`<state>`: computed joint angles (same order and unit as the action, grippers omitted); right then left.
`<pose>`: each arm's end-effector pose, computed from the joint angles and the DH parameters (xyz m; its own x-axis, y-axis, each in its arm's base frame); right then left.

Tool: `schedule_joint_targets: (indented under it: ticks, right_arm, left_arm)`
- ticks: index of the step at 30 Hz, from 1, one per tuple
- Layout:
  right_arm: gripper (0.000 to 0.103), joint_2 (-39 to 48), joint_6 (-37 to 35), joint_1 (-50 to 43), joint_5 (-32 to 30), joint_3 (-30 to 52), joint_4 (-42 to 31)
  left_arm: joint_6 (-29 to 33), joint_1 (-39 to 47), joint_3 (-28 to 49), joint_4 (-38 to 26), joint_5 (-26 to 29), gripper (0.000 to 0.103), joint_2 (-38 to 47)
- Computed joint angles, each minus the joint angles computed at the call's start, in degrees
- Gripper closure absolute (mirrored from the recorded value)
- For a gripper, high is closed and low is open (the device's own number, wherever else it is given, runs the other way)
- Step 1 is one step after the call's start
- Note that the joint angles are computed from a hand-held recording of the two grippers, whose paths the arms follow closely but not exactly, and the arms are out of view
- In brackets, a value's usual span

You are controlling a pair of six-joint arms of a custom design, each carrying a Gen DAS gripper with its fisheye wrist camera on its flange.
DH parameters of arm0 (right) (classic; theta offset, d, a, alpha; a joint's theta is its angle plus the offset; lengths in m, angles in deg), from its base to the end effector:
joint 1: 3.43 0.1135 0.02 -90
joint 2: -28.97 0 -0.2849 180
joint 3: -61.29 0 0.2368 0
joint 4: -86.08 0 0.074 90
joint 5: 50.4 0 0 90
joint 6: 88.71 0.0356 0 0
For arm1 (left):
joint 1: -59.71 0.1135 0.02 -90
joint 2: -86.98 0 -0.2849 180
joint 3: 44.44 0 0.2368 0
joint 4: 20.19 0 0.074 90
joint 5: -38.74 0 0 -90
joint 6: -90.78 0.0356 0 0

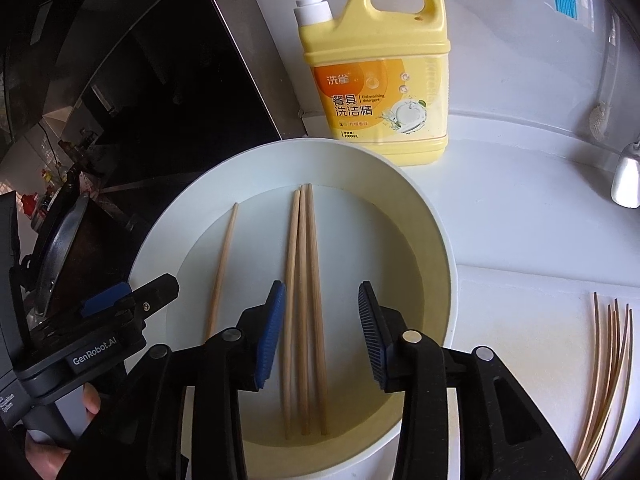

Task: Organize utensils
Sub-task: 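Move both open tools back over the chopsticks on the cutting board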

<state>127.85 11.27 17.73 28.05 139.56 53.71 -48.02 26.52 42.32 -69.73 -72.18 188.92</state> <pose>0.3249 0.1334 0.2247 -0.8141 -0.1330 -0.5653 -0.3300 0.9070 0.2618 0.3026 -0.1828 0.2332 -0.7872 -0.3249 -0.5242 -0.3166 0.9423 -0.1086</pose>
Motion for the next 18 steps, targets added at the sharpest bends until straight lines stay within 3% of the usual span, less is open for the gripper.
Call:
schedule_joint_targets:
  ticks: [5, 18]
  right_arm:
    - [0.064, -4.05, -0.51, -0.73, -0.36, -2.99, 0.67]
    - [0.048, -16.62, -6.21, -10.73, -3.31, -14.64, 0.21]
  left_arm:
    - [-0.37, -1.81, 0.65, -1.42, -1.14, 0.023, -0.97]
    - [-3.19, -10.41, 5.76, -5.32, -3.10, 0.021, 0.05]
